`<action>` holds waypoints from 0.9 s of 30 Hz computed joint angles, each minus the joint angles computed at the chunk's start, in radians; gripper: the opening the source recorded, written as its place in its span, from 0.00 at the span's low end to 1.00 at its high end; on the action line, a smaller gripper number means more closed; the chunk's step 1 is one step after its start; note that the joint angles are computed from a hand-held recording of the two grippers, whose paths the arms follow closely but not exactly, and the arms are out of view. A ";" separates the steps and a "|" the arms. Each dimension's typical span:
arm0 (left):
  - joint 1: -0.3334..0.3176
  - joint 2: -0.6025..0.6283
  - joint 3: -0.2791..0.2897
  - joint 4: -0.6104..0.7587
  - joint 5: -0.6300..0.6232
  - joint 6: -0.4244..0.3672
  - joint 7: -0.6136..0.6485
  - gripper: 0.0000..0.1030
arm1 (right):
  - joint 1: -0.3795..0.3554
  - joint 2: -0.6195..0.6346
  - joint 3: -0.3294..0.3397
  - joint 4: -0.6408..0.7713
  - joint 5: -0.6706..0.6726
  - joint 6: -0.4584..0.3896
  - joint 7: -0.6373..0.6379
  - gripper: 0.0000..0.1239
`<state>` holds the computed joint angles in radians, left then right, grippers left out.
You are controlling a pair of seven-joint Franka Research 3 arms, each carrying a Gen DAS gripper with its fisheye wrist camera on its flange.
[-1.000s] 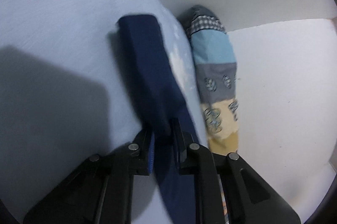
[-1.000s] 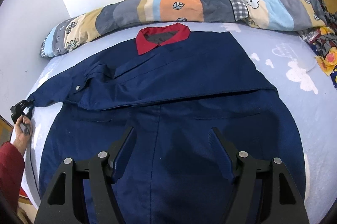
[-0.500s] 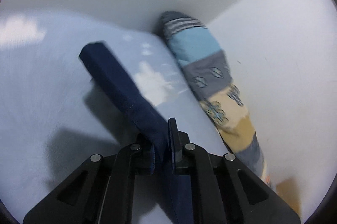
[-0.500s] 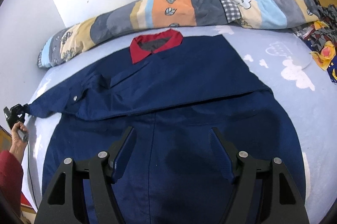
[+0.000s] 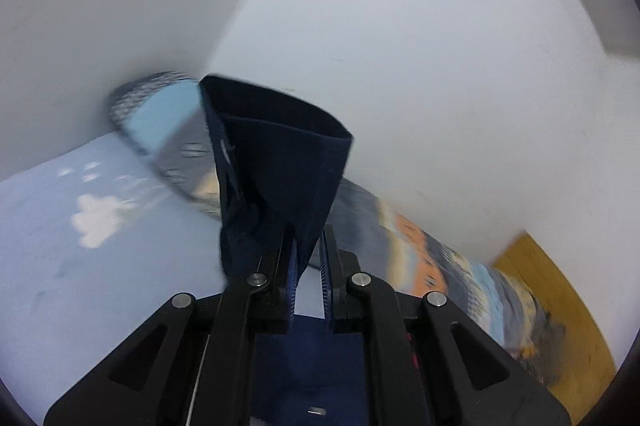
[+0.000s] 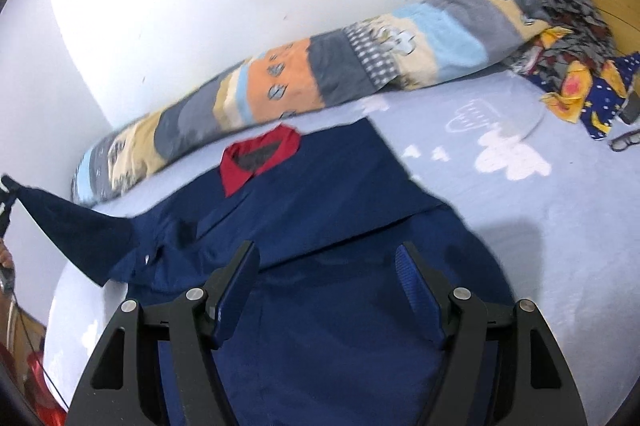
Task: Fold large clothes
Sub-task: 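Lift and fold the held sleeve across the jacket body, open left gripper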
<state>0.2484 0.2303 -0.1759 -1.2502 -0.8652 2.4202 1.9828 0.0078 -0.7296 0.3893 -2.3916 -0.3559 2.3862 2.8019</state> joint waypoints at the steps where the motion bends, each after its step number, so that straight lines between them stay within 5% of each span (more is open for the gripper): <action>1: -0.014 -0.005 -0.008 0.004 0.012 -0.002 -0.003 0.08 | -0.003 -0.023 -0.006 -0.014 -0.003 0.001 0.006 0.59; 6: -0.168 -0.056 -0.062 -0.011 0.095 0.005 -0.049 0.08 | -0.019 -0.133 -0.033 -0.077 0.010 0.007 0.006 0.59; 13: -0.406 -0.043 -0.129 -0.114 0.326 0.111 -0.136 0.08 | -0.071 -0.278 -0.057 -0.160 0.068 0.019 -0.012 0.60; 19: -0.587 -0.027 -0.129 -0.346 0.705 0.226 -0.385 0.08 | -0.110 -0.373 -0.076 -0.211 0.122 0.014 -0.054 0.60; 23: -0.660 0.020 -0.126 -0.429 0.886 0.183 -0.546 0.09 | -0.147 -0.422 -0.081 -0.234 0.147 0.003 -0.066 0.60; 26: -0.663 0.017 -0.141 -0.460 0.928 0.194 -0.577 0.25 | -0.155 -0.430 -0.089 -0.242 0.171 0.002 -0.084 0.60; 27: -0.640 0.009 -0.166 -0.460 0.877 0.184 -0.530 0.47 | -0.158 -0.431 -0.089 -0.242 0.175 0.001 -0.091 0.60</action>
<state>-0.3913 0.2395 -0.3416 -1.7104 0.0123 2.6040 1.4529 -0.1504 -1.1604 0.3005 -2.6335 -0.1806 2.3872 2.7111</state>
